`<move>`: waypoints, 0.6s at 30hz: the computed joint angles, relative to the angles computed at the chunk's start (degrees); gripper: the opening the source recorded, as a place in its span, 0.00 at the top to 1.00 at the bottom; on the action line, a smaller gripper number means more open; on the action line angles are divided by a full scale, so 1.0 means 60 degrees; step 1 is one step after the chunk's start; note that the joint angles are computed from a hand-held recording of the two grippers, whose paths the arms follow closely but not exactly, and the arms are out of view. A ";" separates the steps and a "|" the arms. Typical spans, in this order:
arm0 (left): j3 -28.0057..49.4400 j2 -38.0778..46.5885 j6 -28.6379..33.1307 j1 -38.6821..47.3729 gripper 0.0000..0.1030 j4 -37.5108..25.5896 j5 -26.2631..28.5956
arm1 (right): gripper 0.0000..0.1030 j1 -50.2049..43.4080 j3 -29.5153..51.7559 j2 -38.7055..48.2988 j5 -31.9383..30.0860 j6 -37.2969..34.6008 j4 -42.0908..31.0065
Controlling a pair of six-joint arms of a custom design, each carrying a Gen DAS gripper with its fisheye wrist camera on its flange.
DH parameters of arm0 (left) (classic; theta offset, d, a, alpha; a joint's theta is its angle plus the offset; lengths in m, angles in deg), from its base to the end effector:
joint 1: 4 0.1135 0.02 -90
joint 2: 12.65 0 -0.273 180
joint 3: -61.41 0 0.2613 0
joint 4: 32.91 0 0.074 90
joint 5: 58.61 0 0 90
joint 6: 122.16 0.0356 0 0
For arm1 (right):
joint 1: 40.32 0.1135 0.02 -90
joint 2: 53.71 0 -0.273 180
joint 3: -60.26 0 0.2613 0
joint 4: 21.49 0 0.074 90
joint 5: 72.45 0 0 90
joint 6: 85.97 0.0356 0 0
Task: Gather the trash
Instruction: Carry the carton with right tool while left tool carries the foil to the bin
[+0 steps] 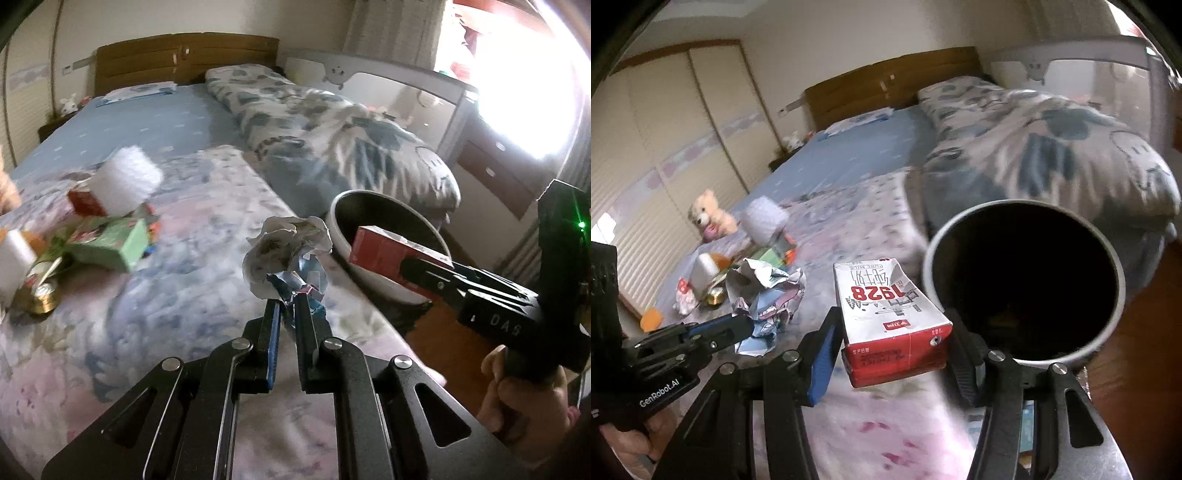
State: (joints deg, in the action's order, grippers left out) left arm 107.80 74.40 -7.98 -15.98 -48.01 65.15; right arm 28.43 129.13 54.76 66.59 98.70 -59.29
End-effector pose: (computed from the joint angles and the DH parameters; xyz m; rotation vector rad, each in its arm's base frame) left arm 0.2526 -0.0738 0.1302 0.9645 2.2267 -0.6499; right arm 0.1443 0.2969 0.1109 0.6189 2.1807 0.0984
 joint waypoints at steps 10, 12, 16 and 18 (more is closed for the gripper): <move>0.0017 -0.0113 -0.0627 -0.1450 0.93 0.0243 -0.0570 | 0.46 0.0609 -0.1156 -0.0967 0.0212 0.2568 -0.1577; 0.0060 -0.0112 -0.0757 -0.1738 0.93 0.0299 -0.0704 | 0.46 0.0690 -0.1304 -0.1095 0.0227 0.2918 -0.1847; 0.0224 -0.0030 -0.0923 -0.2217 0.93 0.0341 -0.0937 | 0.46 0.0741 -0.1623 -0.1337 0.0224 0.3372 -0.2123; 0.0295 0.0019 -0.1010 -0.2440 0.93 0.0358 -0.1045 | 0.46 0.0787 -0.1750 -0.1412 0.0222 0.3641 -0.2285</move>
